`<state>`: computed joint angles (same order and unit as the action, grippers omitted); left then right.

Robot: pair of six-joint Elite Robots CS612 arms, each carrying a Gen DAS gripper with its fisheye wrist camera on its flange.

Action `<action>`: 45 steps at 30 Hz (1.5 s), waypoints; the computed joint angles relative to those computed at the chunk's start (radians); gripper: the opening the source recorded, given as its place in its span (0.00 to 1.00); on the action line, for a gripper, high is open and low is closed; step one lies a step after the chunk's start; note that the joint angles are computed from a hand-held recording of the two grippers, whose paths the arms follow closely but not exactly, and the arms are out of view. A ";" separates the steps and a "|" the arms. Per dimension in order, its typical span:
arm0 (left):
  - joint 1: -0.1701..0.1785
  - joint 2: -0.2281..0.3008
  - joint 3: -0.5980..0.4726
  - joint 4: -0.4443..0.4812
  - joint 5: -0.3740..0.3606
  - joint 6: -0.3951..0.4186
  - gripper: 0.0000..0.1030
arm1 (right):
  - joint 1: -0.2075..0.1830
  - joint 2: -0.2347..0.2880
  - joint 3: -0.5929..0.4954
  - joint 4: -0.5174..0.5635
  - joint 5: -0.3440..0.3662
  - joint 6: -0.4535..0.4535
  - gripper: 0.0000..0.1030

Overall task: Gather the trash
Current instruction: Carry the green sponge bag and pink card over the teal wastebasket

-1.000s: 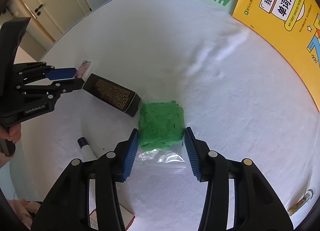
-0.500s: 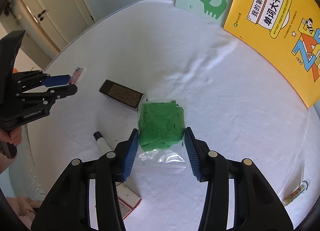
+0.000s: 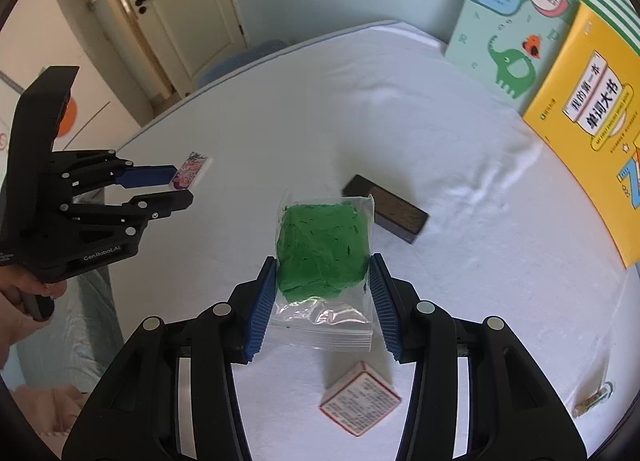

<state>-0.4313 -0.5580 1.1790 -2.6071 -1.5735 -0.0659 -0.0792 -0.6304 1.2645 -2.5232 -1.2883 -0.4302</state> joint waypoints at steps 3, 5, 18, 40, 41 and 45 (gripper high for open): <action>0.012 -0.038 0.073 -0.037 0.018 -0.032 0.29 | 0.023 -0.007 0.009 0.010 0.024 -0.040 0.46; 0.020 -0.061 0.118 -0.058 0.031 -0.051 0.29 | 0.038 -0.009 0.012 0.021 0.035 -0.069 0.46; 0.089 -0.213 0.433 -0.159 0.116 -0.249 0.29 | 0.149 -0.015 0.018 0.117 0.129 -0.257 0.46; 0.170 -0.314 0.705 -0.229 0.131 -0.538 0.29 | 0.317 0.016 -0.052 0.399 0.153 -0.533 0.46; 0.172 -0.314 0.711 -0.232 0.128 -0.549 0.29 | 0.323 0.017 -0.053 0.408 0.148 -0.542 0.46; 0.184 -0.320 0.745 -0.248 0.116 -0.586 0.29 | 0.350 0.022 -0.061 0.450 0.129 -0.587 0.46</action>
